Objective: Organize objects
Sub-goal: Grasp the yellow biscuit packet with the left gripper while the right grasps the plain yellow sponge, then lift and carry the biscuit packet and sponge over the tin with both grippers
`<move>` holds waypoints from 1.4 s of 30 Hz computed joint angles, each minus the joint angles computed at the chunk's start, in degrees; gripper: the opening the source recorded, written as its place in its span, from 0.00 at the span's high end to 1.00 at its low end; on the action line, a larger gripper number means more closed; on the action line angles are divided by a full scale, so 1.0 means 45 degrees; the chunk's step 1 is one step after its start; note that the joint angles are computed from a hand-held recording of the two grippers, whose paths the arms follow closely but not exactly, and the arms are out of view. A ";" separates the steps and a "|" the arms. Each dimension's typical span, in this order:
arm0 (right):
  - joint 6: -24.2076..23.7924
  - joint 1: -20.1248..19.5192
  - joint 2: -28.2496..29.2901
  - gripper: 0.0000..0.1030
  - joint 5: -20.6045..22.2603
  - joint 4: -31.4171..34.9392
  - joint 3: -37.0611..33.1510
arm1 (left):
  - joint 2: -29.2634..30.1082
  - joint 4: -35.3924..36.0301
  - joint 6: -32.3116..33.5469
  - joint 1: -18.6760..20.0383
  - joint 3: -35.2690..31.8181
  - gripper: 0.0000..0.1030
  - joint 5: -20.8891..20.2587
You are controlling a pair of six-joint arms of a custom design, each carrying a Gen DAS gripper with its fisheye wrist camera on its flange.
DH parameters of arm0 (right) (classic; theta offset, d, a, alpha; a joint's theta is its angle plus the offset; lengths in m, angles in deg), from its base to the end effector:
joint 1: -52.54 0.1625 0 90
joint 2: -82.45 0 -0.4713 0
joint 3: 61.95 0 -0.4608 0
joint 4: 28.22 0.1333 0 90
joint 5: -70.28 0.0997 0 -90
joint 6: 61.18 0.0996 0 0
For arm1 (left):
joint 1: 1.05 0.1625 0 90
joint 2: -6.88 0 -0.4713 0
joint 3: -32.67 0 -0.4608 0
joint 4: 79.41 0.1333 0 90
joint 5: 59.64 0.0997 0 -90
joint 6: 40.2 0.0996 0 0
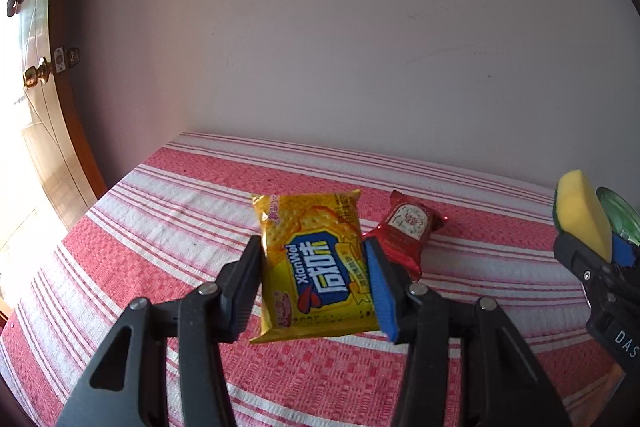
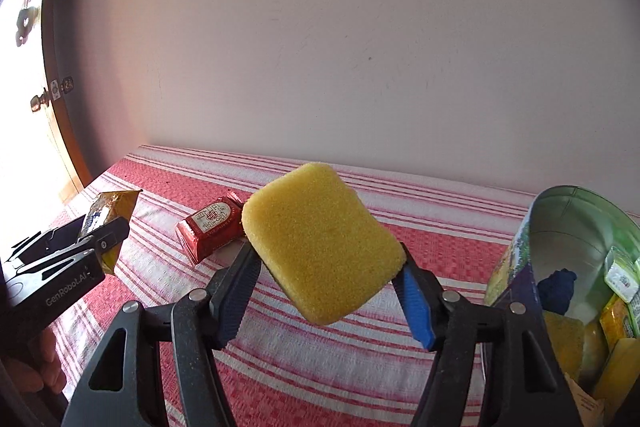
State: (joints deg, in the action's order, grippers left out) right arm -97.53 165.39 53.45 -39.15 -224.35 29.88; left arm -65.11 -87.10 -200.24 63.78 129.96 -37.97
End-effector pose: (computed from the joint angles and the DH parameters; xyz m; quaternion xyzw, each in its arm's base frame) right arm 0.3873 -0.6611 -0.0189 0.3984 -0.8273 0.3427 0.1985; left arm -0.0368 -0.6094 0.3076 -0.0500 0.7439 -0.5087 0.4305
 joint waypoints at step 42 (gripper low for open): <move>-0.1145 -0.1262 -0.2377 0.34 0.1117 -0.4809 0.3165 | 0.1497 -0.3927 0.2390 -0.2305 0.0927 0.52 -0.0858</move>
